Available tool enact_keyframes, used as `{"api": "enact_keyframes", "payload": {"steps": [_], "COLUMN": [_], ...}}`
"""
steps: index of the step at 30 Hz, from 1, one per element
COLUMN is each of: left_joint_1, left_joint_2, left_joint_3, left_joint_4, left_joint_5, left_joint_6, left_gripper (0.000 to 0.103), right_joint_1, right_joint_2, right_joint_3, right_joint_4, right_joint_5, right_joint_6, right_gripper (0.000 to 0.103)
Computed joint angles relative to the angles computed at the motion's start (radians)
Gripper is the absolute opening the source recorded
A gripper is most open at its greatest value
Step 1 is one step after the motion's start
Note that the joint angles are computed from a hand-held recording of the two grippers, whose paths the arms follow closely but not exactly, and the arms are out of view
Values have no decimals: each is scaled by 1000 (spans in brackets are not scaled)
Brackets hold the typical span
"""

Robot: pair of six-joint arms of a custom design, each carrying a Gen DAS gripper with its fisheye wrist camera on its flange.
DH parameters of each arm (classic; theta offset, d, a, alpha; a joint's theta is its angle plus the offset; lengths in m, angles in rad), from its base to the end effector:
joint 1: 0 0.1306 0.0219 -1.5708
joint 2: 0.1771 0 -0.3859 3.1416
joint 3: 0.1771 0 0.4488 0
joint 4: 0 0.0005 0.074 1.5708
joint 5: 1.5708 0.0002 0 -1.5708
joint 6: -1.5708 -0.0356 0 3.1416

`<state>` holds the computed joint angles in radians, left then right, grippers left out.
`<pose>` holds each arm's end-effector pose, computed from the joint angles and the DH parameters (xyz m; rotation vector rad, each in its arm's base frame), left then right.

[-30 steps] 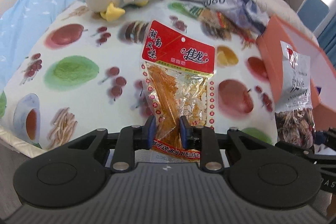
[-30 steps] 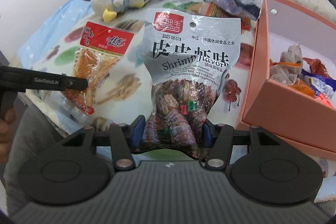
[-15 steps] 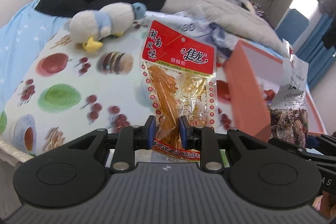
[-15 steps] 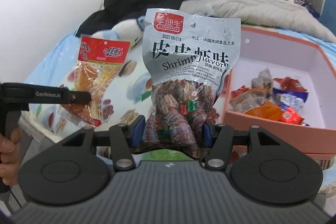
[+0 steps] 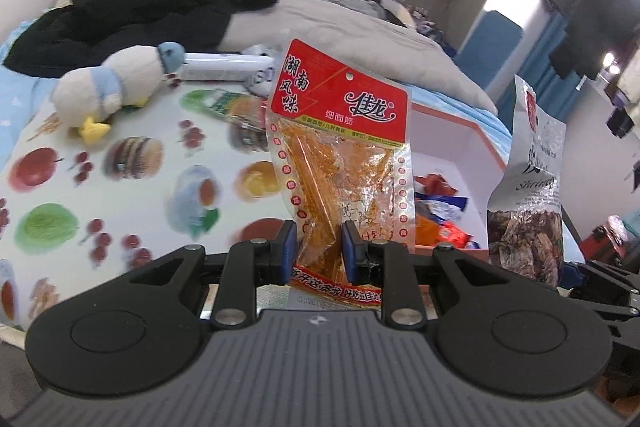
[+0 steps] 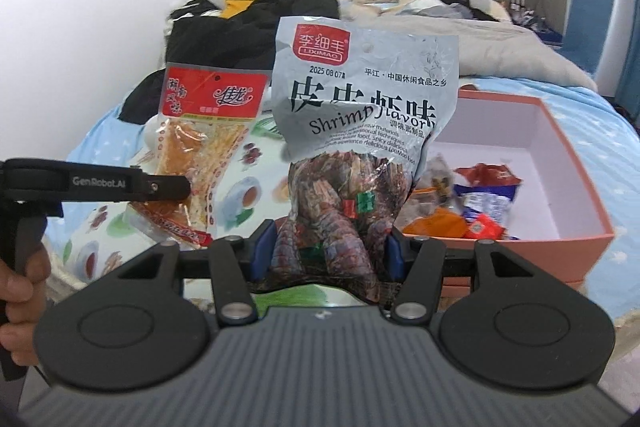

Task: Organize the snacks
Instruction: 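Carry both held packets up and over the pink box, then open both tools to drop the packets into the pink box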

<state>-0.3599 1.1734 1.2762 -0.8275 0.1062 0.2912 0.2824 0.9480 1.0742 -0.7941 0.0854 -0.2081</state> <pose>0.4344 -0.1680 0.4806 0.1359 2.3296 -0.4534 0.3723 0.1043 0.4673 -0.0368 2.2410 0.1709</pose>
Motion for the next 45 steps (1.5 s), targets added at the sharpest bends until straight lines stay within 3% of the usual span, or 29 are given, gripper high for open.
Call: {"api": "enact_keyframes", "payload": {"steps": [14,26,38,45], "left_joint_1": [-102,-139,-151,-157], "left_joint_2": [165,463,820,934], "left_joint_3": [160,458,857,992], "left_joint_4": [0,-54,-183,-236], "left_joint_5": [34,67,105,124], "left_joint_6": [4,-25,-78,-83], "left_gripper": [28,28,28,28], "right_joint_1": [-134,-256,-348,-376], "right_joint_2": [-31,130,321,397], "right_joint_3": [-5,78,166,196], "right_joint_4": [-27,29,63,54], "right_joint_5": [-26,-85,-101,-107], "right_joint_6": [-3,23,25,-4], "right_gripper": [57,58,58,58]}}
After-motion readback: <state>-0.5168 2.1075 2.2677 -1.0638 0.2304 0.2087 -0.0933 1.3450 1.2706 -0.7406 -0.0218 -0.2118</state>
